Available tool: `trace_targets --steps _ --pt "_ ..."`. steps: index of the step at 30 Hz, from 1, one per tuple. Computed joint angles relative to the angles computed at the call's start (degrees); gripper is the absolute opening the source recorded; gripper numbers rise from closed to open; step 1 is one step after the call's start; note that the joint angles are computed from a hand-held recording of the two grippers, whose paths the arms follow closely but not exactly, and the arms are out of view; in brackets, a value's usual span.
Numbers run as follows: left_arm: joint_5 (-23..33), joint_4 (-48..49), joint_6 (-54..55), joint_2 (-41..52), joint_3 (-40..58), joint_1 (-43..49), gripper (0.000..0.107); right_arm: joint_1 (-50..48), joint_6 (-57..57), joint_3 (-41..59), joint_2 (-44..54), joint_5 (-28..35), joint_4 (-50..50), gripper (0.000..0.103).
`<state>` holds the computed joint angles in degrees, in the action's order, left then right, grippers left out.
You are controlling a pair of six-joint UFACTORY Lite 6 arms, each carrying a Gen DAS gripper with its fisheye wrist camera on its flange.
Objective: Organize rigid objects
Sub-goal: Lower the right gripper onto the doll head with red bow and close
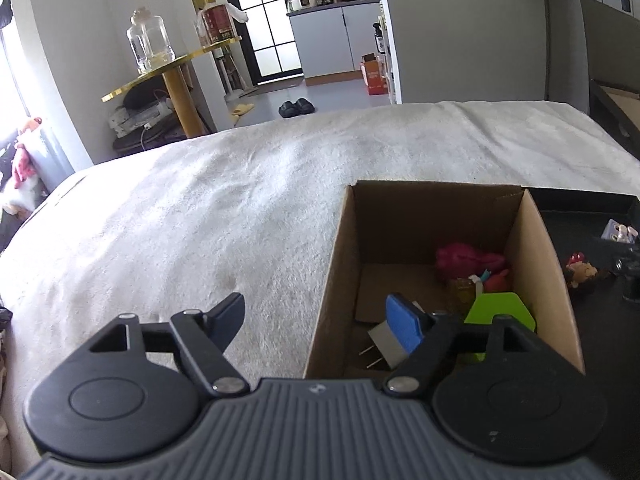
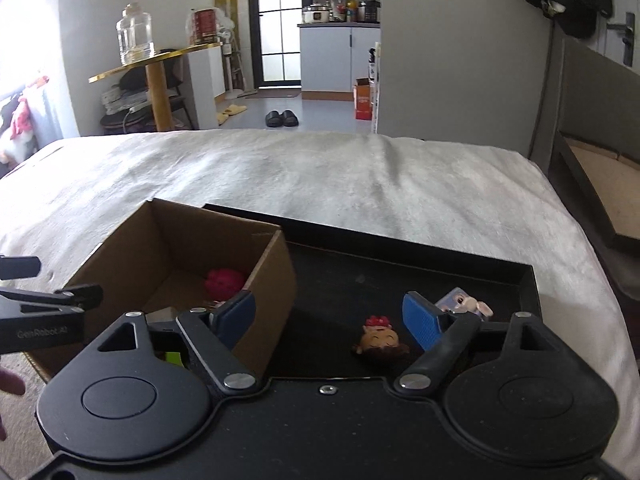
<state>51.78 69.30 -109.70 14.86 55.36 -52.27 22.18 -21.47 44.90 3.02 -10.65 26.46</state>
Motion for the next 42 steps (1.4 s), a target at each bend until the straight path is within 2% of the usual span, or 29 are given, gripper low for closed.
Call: trace_targets --steps 6,10,12,15,19,29,31,33,34,35,36,42 --pt "2.88 0.0 -0.02 2.12 2.36 -0.48 0.077 -3.05 4.65 -0.62 2.36 -1.19 -5.18 0.084" --pt "5.35 -0.53 1.0 4.28 4.71 -1.16 0.077 -5.68 18.08 -0.31 3.88 -0.58 -19.28 0.084" --pt "4.16 -0.91 1.6 4.07 4.85 -0.62 0.077 -6.78 25.9 -0.19 4.9 -0.9 -27.55 0.084" --pt "3.44 -1.8 2.84 4.78 5.75 -0.17 0.077 -7.74 31.42 -0.13 6.42 -1.76 -33.48 0.084" --pt "3.7 -2.47 4.83 6.26 7.46 -0.49 0.077 -9.05 36.53 -0.43 8.86 -4.73 -38.65 0.084" --pt "3.95 -4.56 8.3 9.46 10.39 -1.1 0.077 -11.47 40.06 4.34 17.19 -7.73 -41.23 0.082" --pt "2.76 -5.52 9.19 9.54 10.58 -0.37 0.08 -11.64 38.95 4.81 17.97 -8.0 -40.51 0.077" --pt "2.47 -6.61 10.03 9.77 10.83 0.08 0.086 -11.92 40.51 5.12 18.51 -8.0 -42.22 0.06" --pt "2.59 -6.86 10.22 9.78 10.81 0.15 0.087 -12.12 41.93 5.63 18.96 -7.64 -43.66 0.055" --pt "2.66 -7.06 10.35 9.7 10.82 0.21 0.089 -12.16 42.0 5.92 19.28 -7.34 -43.74 0.042" --pt "2.71 -7.23 10.36 9.62 10.91 0.24 0.091 -12.31 42.91 5.9 19.38 -7.42 -44.9 0.035" --pt "2.97 -8.43 9.93 8.76 10.19 0.23 0.097 -11.99 41.4 3.6 17.05 -7.34 -44.25 0.032"
